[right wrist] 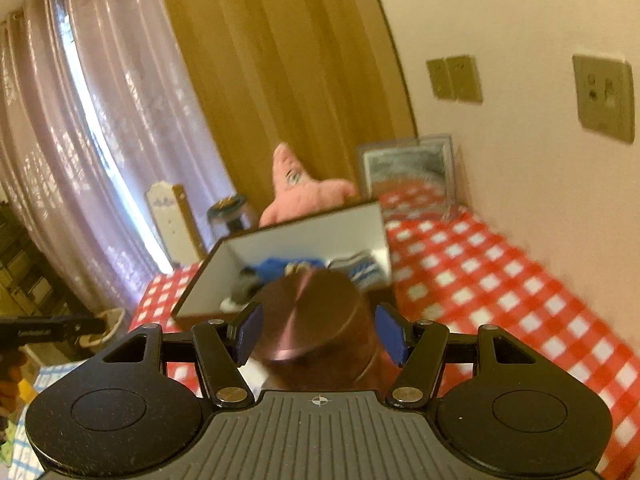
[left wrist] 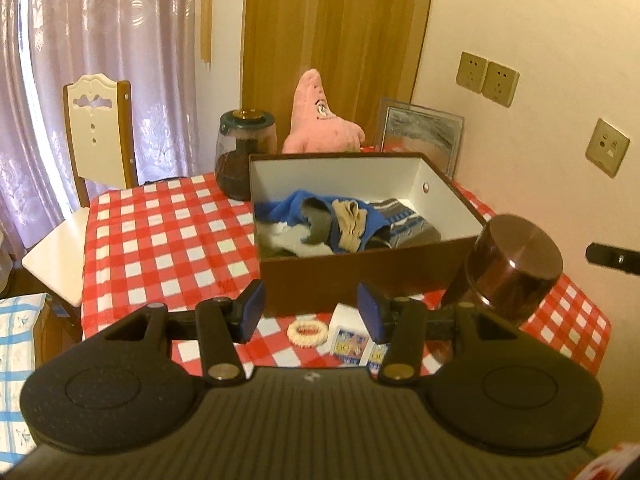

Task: Organize soft objects
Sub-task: 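Withdraw both tools from the box toward the card packet and ring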

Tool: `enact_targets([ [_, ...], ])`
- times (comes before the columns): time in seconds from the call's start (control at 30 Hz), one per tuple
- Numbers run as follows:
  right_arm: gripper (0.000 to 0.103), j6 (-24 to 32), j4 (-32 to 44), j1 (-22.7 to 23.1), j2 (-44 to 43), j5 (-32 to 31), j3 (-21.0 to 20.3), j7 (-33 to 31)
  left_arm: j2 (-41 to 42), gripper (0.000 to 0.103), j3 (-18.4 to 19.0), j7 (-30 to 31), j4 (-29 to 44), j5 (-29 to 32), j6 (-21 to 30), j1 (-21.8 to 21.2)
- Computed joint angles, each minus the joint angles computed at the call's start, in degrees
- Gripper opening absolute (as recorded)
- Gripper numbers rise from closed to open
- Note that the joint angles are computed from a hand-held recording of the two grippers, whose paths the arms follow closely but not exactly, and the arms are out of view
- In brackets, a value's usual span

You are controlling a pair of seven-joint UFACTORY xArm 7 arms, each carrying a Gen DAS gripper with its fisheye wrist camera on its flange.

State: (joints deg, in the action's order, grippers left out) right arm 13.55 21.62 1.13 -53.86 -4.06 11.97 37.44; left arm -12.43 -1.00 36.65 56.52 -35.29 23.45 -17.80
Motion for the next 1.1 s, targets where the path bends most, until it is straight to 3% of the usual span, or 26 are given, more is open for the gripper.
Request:
enact_targets([
  [0.3,0.062,1.1,0.8,4.3,4.7,0.2,6.8,7.0,-3.1,0.048,1.7,2.2,-4.2,-0.7,2.7,0.4],
  [0.57,0.062,-2.7,3.1,4.9,14.1,-2.9,10.5,11.8,-3.9,0.048,1.6,2.5,-6.9,1.3,3.4,1.0],
  [0.77,0.062,-5.7,4.3,2.9,21.3,-6.1,12.5,14.7,-2.5,0.048,1.4,2.0,-7.6,2.3,3.6,1.4],
  [1.1,0.062,-8.3,8.0,-6.5,29.6,-15.4,19.2,21.2,1.9,0.047,-0.2,1.2,-7.2,3.9,2.3,2.1],
])
